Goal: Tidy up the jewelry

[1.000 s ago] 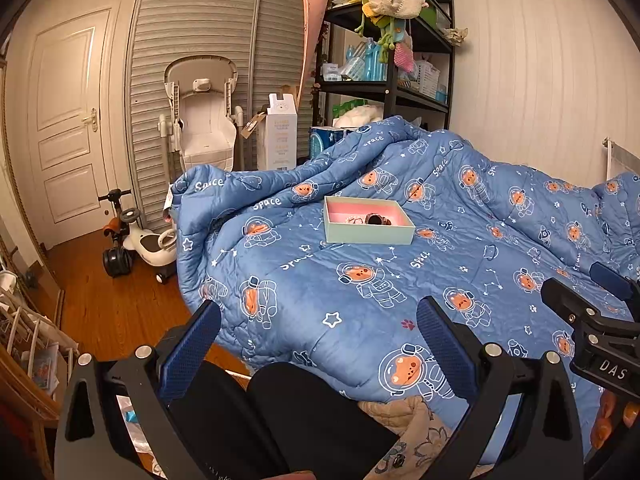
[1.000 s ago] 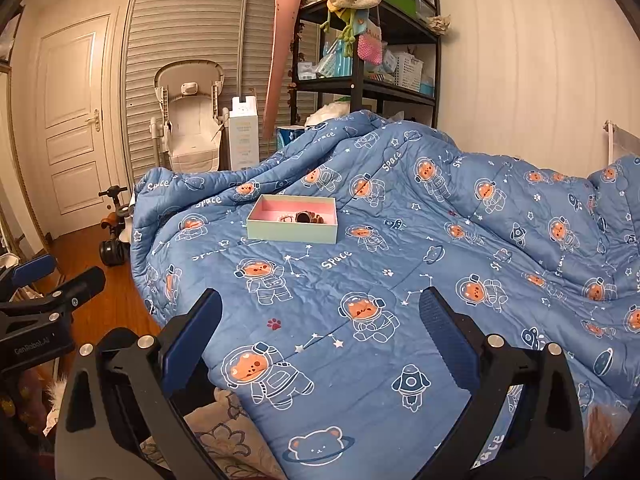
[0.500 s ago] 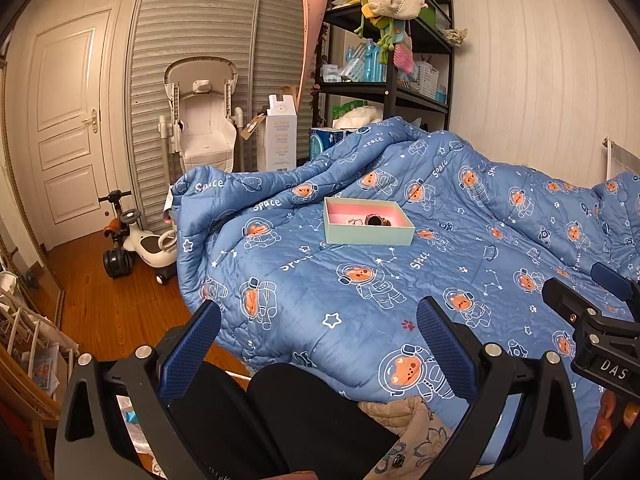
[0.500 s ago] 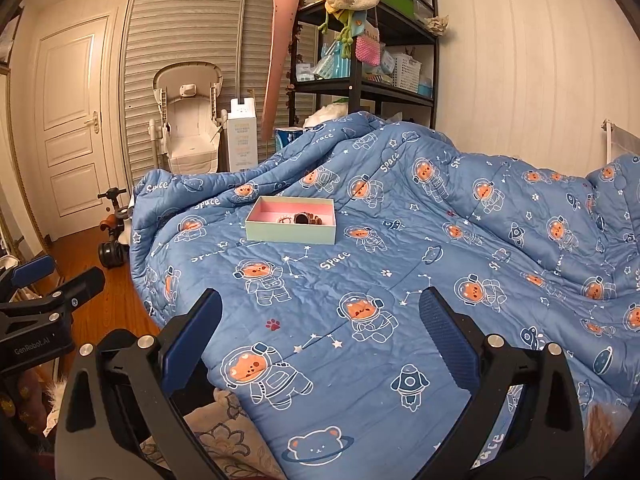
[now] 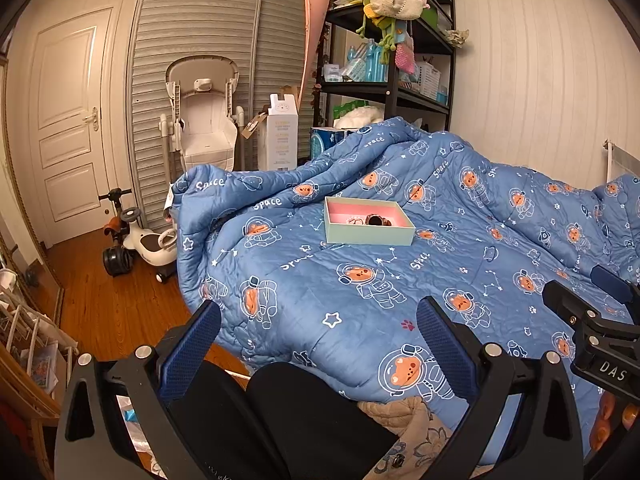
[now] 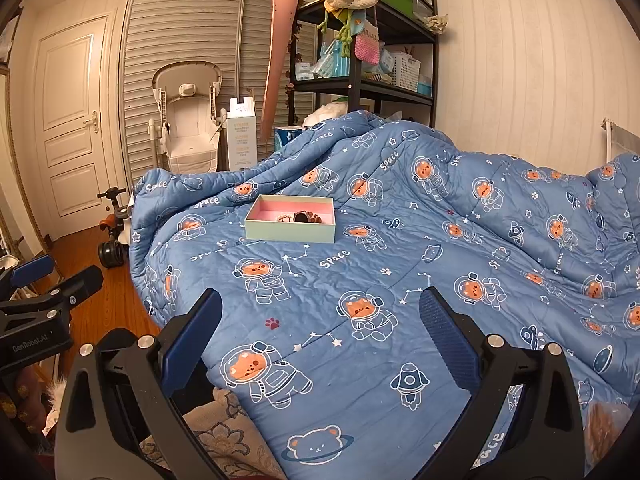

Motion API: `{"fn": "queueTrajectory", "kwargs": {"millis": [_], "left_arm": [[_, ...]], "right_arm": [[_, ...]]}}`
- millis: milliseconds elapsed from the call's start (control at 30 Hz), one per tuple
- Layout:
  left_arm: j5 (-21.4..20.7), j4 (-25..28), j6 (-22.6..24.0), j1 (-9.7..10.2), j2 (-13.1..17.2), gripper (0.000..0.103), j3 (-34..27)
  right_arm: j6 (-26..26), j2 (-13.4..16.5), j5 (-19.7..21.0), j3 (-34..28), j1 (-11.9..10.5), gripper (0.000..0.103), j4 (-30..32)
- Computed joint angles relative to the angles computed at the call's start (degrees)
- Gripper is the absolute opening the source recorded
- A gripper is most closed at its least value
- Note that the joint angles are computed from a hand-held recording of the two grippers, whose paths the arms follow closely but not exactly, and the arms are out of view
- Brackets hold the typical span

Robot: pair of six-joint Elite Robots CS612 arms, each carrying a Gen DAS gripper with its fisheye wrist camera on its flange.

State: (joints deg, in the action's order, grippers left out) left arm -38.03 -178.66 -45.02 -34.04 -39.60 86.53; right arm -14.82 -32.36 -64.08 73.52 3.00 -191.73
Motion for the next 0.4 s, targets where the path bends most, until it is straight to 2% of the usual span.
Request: {"fn": "queueTrajectory", "kwargs": {"millis": [400], "left_arm": [[0.28,1.17,-0.89,-0.15,-0.01,0.096,-0.3]], "right_arm": [[-0.36,-0.11,0.11,0.22,-0.07,0.097,0.21]]}}
